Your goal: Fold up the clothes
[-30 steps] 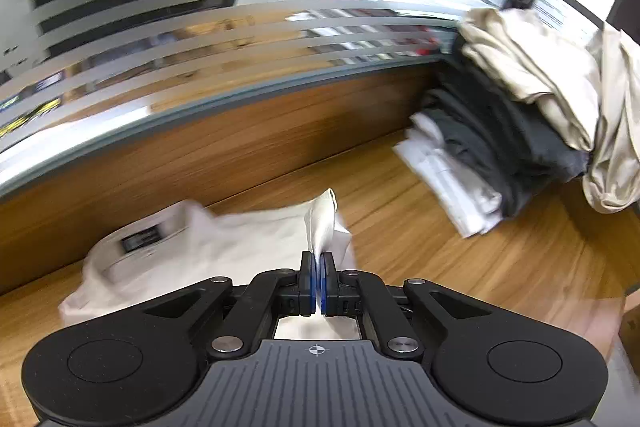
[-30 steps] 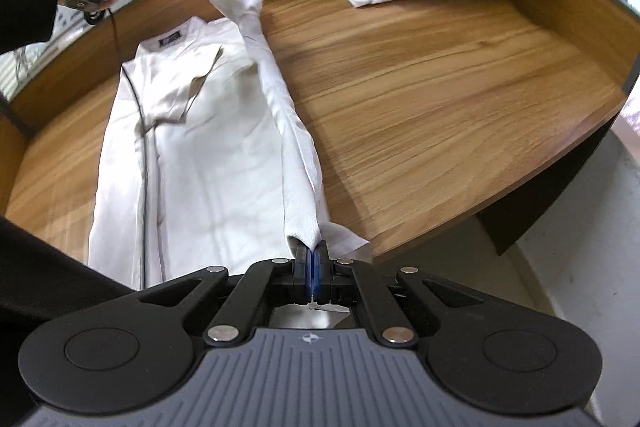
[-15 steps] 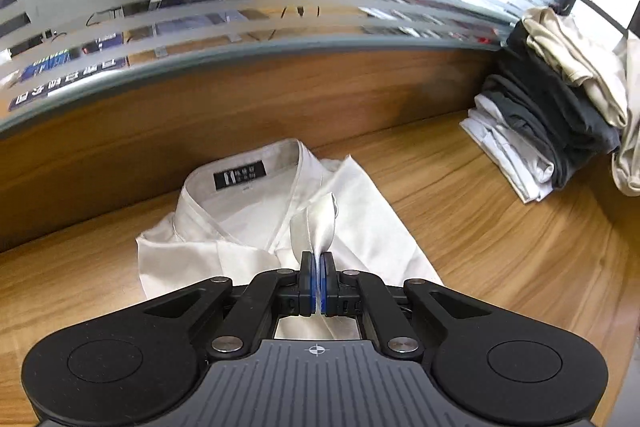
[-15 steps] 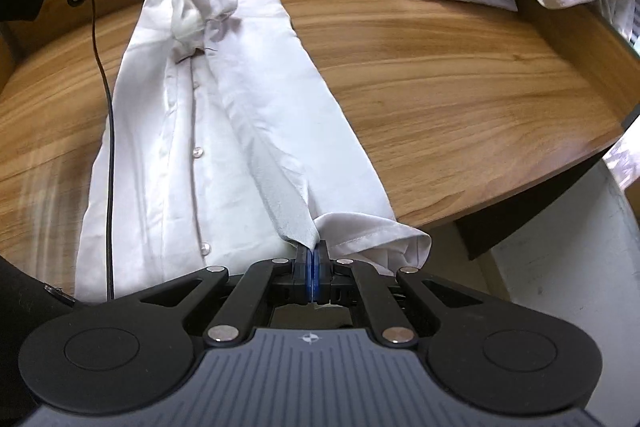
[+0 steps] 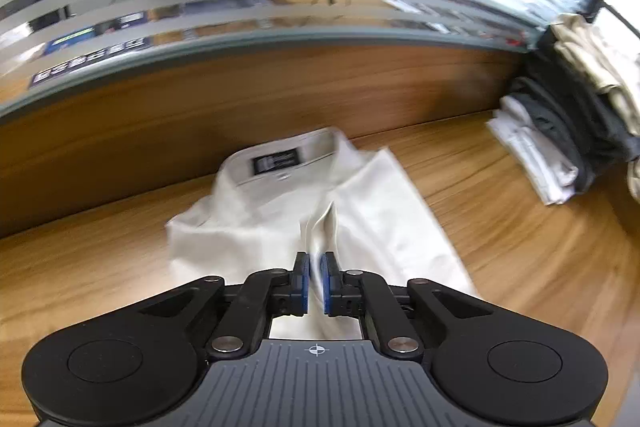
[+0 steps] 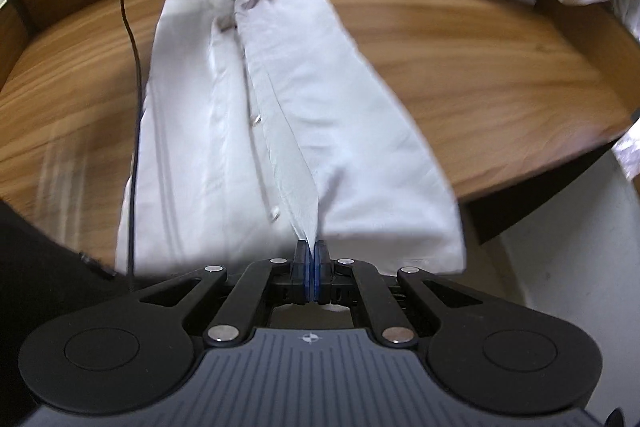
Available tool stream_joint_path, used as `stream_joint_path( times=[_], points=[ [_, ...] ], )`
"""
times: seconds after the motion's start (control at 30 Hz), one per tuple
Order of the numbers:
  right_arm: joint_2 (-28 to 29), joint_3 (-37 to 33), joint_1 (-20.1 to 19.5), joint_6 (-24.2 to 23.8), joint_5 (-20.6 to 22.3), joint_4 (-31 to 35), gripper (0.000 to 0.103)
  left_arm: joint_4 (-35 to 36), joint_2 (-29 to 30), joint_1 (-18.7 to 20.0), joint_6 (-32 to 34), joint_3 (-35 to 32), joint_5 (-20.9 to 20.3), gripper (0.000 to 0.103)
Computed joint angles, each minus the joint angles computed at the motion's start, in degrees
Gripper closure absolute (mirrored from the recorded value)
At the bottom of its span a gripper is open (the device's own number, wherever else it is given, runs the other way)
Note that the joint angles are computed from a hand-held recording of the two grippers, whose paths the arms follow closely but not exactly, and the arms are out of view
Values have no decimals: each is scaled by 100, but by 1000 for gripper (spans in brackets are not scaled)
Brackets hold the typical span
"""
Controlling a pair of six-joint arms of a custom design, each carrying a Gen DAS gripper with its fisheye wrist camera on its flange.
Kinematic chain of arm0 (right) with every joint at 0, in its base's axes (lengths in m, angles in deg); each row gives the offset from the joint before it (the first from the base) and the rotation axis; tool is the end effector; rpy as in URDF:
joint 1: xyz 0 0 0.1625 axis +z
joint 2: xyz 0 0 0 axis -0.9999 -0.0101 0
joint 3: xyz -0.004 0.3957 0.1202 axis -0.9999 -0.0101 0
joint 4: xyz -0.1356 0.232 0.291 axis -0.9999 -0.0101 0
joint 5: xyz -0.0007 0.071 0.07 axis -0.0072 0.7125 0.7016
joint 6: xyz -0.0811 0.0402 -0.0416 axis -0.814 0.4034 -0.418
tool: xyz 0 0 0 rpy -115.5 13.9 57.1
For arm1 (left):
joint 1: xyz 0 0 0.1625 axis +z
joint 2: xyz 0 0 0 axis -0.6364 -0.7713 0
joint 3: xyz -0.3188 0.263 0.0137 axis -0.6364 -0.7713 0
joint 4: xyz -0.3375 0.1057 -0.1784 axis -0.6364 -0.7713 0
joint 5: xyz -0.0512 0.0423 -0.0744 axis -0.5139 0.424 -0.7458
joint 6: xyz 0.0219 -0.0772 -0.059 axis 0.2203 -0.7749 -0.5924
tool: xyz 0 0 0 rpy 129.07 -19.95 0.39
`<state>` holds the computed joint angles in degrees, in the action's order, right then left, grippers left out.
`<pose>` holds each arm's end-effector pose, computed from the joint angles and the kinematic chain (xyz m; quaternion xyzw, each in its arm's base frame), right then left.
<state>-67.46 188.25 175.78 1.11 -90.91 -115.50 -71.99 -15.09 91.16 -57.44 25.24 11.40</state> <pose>0.0544 -0.3029 0.2261 0.0456 -0.8988 0.2417 0.3629 -0.3444 -0.7499 -0.0022 0.1904 0.9184 -0.2369 0.2534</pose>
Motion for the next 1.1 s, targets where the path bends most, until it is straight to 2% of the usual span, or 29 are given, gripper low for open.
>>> stream_joint_path(
  times=[0.1, 0.2, 0.23, 0.33, 0.43, 0.5, 0.6, 0.67, 0.7, 0.73, 0.8, 0.9, 1.1],
  points=[
    [-163, 96, -17, -23, 14, -34, 95, -212, -204, 41, -292, 360, 24, 80],
    [-290, 186, -134, -125, 95, -174, 90, -392, -424, 60, -634, 721, 10, 79],
    [-341, 203, -222, -169, 169, -196, 85, -433, -489, 57, -700, 832, 21, 78],
    [-492, 210, -536, -318, 533, -122, 84, -619, -668, 24, -704, 1170, 92, 73],
    [-659, 201, -789, -552, 949, 150, 73, -897, -853, -32, -712, 1555, 168, 72],
    [-715, 190, -943, -788, 1257, 351, 72, -999, -970, -72, -780, 1784, 228, 72],
    [-319, 120, -886, -1146, 1119, 52, 71, -1157, -1146, -147, -883, 2147, 341, 71],
    [-39, 111, -938, -1393, 1006, -366, 61, -1229, -1250, -193, -889, 2361, 397, 70],
    [-44, 96, -1034, -1462, 1055, -333, 61, -1230, -1288, -213, -858, 2439, 431, 69],
    [-182, 79, -1175, -1474, 1221, -59, 61, -1230, -1323, -236, -821, 2512, 470, 68],
    [-634, -9, -1481, -1436, 1654, 903, 62, -1297, -1388, -272, -747, 2659, 513, 66],
    [-1213, -89, -1743, -1670, 2126, 2008, 62, -1428, -1474, -301, -753, 2869, 514, 62],
    [-1809, -144, -1784, -2021, 1981, 2487, 62, -1605, -1544, -415, -836, 3213, 571, 59]
  ],
)
